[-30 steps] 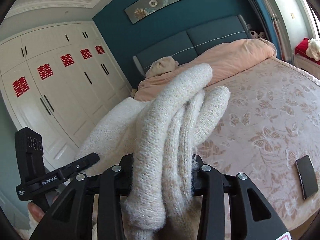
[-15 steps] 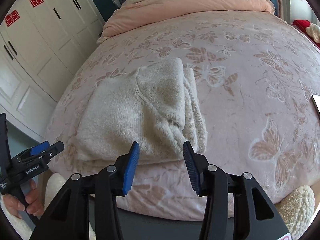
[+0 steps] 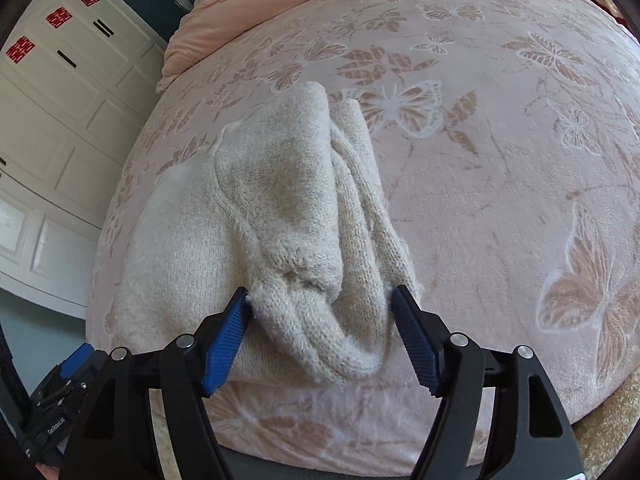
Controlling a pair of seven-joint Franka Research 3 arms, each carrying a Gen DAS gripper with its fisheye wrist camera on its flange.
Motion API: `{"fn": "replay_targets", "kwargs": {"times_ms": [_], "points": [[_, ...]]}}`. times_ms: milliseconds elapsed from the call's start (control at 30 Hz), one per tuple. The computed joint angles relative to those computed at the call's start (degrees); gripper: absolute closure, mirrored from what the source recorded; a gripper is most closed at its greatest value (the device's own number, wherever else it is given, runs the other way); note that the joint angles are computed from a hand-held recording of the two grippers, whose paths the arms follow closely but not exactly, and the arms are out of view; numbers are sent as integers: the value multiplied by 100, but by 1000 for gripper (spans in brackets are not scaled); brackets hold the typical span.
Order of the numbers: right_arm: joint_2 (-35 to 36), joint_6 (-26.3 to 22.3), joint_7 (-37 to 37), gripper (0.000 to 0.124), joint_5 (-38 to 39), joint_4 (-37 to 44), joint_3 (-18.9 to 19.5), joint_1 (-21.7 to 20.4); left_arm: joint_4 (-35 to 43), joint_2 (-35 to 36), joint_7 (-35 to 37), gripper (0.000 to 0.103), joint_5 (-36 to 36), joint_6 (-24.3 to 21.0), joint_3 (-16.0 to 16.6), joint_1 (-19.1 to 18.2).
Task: Fold small clothes
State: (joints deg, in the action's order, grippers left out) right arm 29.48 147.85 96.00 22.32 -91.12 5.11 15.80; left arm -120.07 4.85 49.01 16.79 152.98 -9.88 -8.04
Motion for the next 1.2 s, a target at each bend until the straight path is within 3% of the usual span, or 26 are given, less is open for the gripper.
{"fn": "replay_targets", "kwargs": {"times_ms": [67, 167, 233, 267, 300, 367, 500, 600, 667, 767, 833, 867, 933, 967, 1000, 1067, 1100, 1200], "points": [[184, -102, 90, 37, -31, 220, -13, 33, -184, 103, 888, 9, -1517, 563, -159, 235], [438, -176, 313, 33, -137, 516, -79, 110, 15, 577, 2180, 11, -4079, 656, -592, 742], [527, -219, 387, 43, -244, 682, -116, 144, 287, 874, 3169, 25, -5471, 504, -947, 1111], [566, -268, 301, 72, -244, 802, -67, 106, 434, 972, 3552, 40, -5866, 409, -1041, 1196], [604, -416, 213, 91, -203, 963, -3, 42, 573, 1017, 3625, 49, -5860, 299, -999, 1144], [510, -334, -20, 99, -40, 1054, 122, -67, 769, 979, 3300, 60, -5141, 290, -725, 822], [54, 254, -665, 105, 380, 1004, 338, -227, 1025, 666, 3742, 72, -5021, 566, -731, 757], [-460, 876, -1084, 105, 405, 592, 297, -161, 1074, 345, 4393, 85, -5451, 911, -764, 785], [-714, 1005, -1257, 105, 486, 254, 282, -184, 1058, 187, 4850, 90, -5715, 1006, -733, 731], [-741, 812, -1189, 101, 519, -273, 148, -176, 884, 245, 4322, 87, -5110, 831, -473, 465], [-528, 201, -579, 96, 14, -442, -208, 10, 721, 429, 3700, 78, -4719, 434, -361, 384], [-506, 27, -377, 96, -21, -611, -235, -12, 574, 461, 3559, 73, -4856, 251, -381, 427], [-832, 554, -834, 87, 825, -1297, 140, -364, 266, 476, 3696, 70, -5776, 252, -573, 577], [-971, 725, -863, 76, 901, -1497, 142, -372, 95, 414, 3864, 60, -6266, 402, -647, 621], [-1042, 782, -661, 60, 667, -1567, -10, -257, -73, 318, 3976, 44, -6640, 639, -683, 606], [-1035, 797, -831, 52, 723, -1494, 30, -351, -143, 259, 4514, 29, -7403, 824, -729, 600], [-951, 704, -970, 51, 858, -1344, 90, -445, -82, 291, 4745, 26, -7677, 811, -719, 583], [-530, 379, -973, 41, 1150, -772, 158, -609, 242, 561, 4543, 15, -7438, 848, -589, 446]]}}
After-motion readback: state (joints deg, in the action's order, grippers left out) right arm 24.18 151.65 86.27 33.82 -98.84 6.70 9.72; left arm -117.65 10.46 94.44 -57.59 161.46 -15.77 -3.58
